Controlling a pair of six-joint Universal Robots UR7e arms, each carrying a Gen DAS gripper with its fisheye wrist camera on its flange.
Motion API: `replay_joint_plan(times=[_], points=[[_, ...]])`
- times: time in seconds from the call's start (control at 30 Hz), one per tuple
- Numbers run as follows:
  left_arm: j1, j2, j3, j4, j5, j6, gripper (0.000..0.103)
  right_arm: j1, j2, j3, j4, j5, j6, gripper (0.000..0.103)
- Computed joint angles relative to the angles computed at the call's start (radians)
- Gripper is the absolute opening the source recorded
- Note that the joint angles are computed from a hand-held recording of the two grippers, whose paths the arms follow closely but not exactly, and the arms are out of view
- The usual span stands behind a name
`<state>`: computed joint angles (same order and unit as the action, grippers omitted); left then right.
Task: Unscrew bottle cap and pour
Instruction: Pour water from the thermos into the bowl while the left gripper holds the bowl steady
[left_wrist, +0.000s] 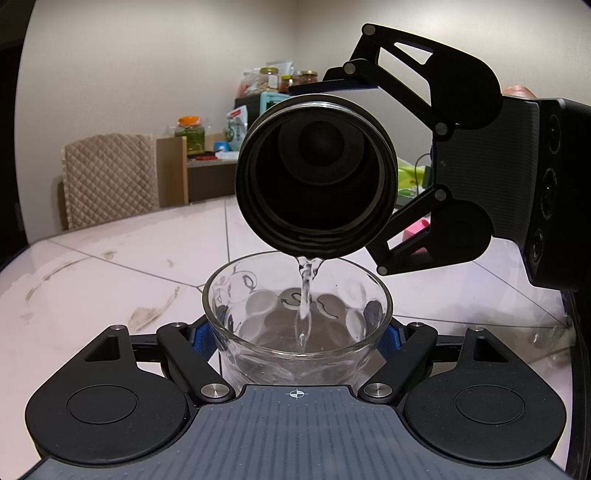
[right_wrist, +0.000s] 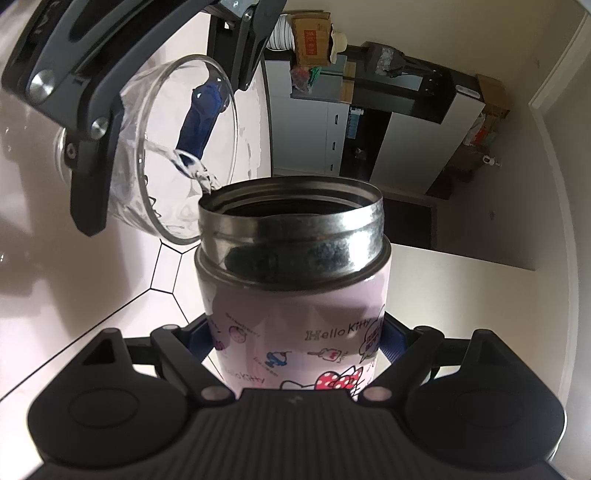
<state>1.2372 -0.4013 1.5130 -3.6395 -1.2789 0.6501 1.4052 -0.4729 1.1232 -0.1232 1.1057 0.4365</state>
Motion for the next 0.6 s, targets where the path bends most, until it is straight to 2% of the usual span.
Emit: replay_joint_plan(times=[0.6], points=[[0.003,0.001,-0.003,0.002,-0.004,0.001,0.085,-0.005,-0.003,0.022,-0.047,-0.018,-0.04,0.088]])
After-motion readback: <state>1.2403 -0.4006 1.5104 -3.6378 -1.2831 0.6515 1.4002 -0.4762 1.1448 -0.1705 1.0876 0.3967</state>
